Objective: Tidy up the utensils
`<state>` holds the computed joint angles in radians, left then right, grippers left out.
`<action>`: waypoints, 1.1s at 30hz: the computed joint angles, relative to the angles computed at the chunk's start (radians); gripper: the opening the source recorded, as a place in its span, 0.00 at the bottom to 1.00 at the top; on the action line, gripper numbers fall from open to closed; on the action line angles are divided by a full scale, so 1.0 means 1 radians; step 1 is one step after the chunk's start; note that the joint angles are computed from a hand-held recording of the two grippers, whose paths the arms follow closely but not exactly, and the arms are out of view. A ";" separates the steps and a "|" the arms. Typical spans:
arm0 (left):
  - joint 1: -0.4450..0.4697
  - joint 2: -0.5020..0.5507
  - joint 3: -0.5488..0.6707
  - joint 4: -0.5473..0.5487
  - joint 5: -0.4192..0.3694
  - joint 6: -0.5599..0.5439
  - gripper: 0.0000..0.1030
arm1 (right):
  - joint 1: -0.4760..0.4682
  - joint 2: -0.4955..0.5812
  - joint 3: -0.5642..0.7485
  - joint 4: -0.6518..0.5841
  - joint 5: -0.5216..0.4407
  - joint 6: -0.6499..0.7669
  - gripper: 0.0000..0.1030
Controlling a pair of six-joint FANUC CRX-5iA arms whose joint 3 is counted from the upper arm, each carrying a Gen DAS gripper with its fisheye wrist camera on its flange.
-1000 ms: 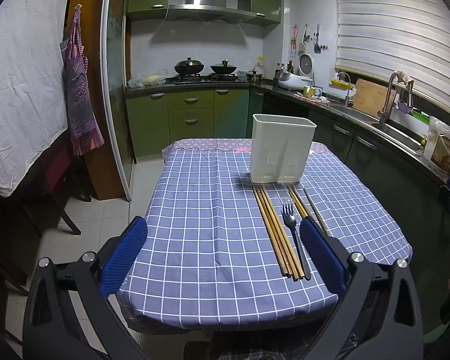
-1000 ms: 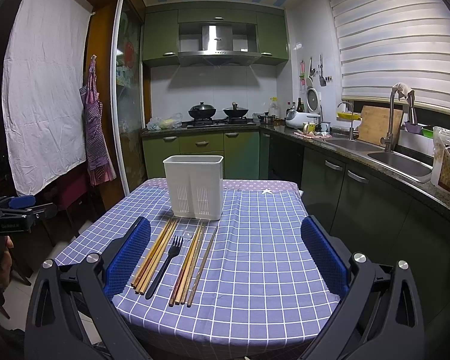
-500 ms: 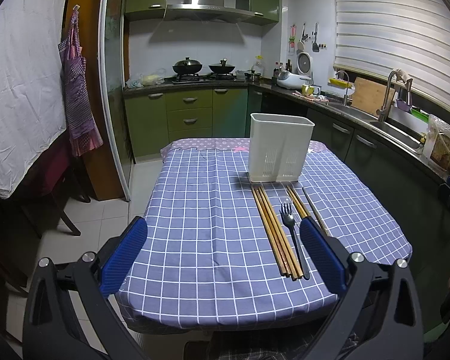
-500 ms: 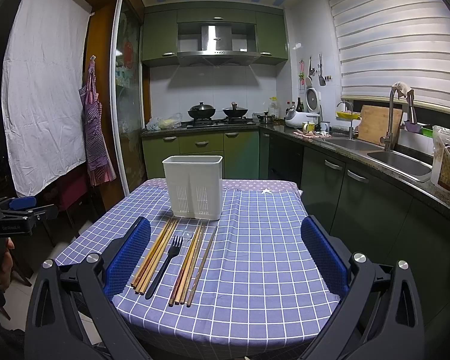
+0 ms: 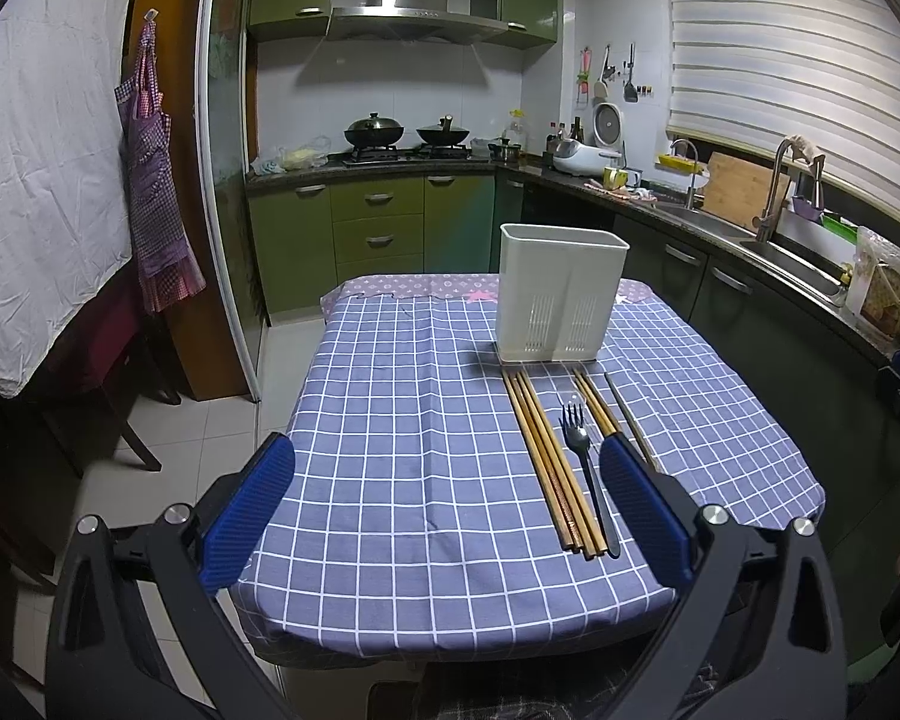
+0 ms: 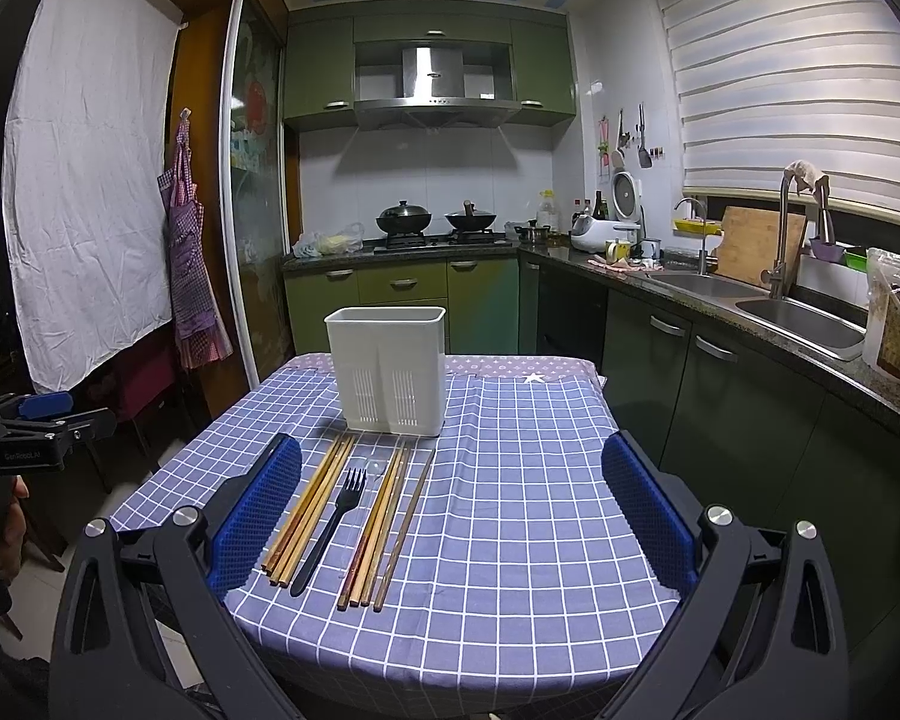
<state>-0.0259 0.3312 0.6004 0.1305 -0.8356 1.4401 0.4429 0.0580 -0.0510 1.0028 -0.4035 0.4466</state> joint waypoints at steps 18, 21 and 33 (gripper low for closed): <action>0.000 0.008 0.007 0.004 -0.007 -0.008 0.94 | -0.001 0.003 0.002 -0.008 0.002 0.003 0.96; -0.001 0.008 0.006 0.003 -0.007 -0.008 0.94 | -0.001 0.004 0.003 -0.006 -0.002 0.003 0.96; -0.008 0.111 0.173 -0.002 -0.148 -0.021 0.94 | 0.015 0.088 0.177 -0.280 -0.159 0.244 0.96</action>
